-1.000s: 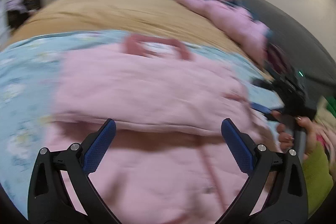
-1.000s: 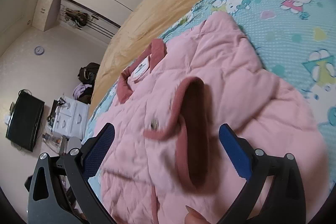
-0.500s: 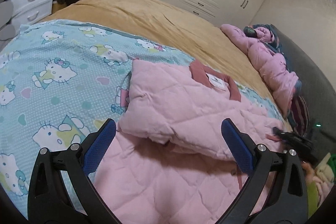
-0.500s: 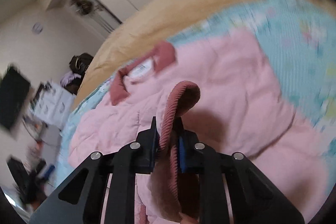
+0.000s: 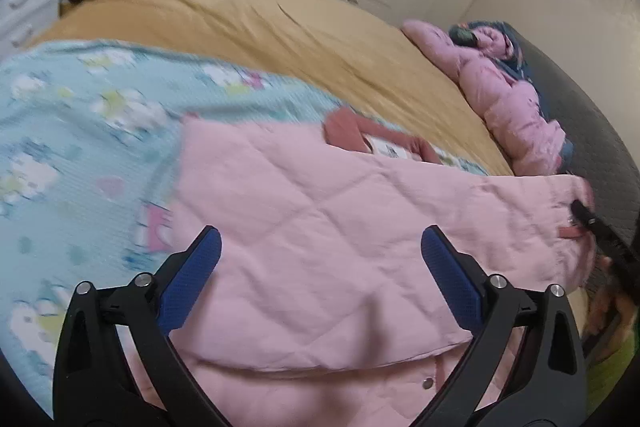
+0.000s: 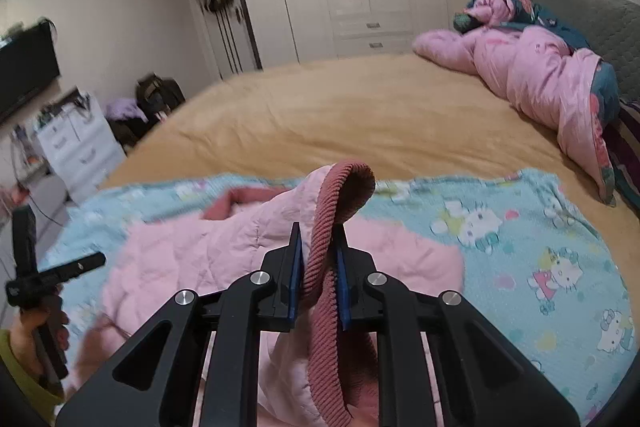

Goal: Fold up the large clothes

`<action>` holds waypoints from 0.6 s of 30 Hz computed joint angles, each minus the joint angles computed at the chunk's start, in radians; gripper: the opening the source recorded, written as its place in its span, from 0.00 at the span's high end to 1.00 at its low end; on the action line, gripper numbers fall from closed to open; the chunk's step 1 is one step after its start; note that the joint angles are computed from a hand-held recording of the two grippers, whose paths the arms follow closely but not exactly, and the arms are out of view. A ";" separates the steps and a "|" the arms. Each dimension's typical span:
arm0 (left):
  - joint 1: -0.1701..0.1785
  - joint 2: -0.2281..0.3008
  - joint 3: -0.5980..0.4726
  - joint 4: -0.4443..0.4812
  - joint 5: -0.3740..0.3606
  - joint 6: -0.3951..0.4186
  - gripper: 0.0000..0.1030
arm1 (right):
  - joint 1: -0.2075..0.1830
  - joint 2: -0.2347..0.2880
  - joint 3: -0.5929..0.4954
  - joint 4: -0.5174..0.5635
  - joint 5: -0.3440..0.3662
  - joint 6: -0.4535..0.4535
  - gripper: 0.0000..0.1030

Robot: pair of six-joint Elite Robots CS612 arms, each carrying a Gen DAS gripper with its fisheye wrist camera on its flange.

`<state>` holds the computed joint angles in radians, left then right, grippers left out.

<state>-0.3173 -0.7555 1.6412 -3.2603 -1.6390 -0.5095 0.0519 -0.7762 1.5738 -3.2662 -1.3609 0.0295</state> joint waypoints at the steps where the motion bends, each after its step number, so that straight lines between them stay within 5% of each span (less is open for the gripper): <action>1: -0.004 0.006 -0.009 0.021 0.001 0.013 0.31 | 0.002 0.007 -0.004 0.008 -0.013 -0.001 0.86; 3: -0.008 0.014 -0.019 0.046 -0.002 0.037 0.55 | 0.002 0.024 -0.012 0.024 -0.045 0.004 0.86; 5: -0.011 0.023 -0.029 0.085 -0.011 0.054 0.62 | 0.002 0.037 -0.009 0.014 -0.064 0.019 0.87; 11: -0.018 0.041 -0.046 0.174 -0.011 0.139 0.63 | -0.001 0.063 -0.023 0.031 -0.098 0.060 0.89; 18: -0.011 0.068 -0.066 0.196 -0.034 0.116 0.63 | 0.008 0.068 -0.042 0.094 -0.135 0.084 0.88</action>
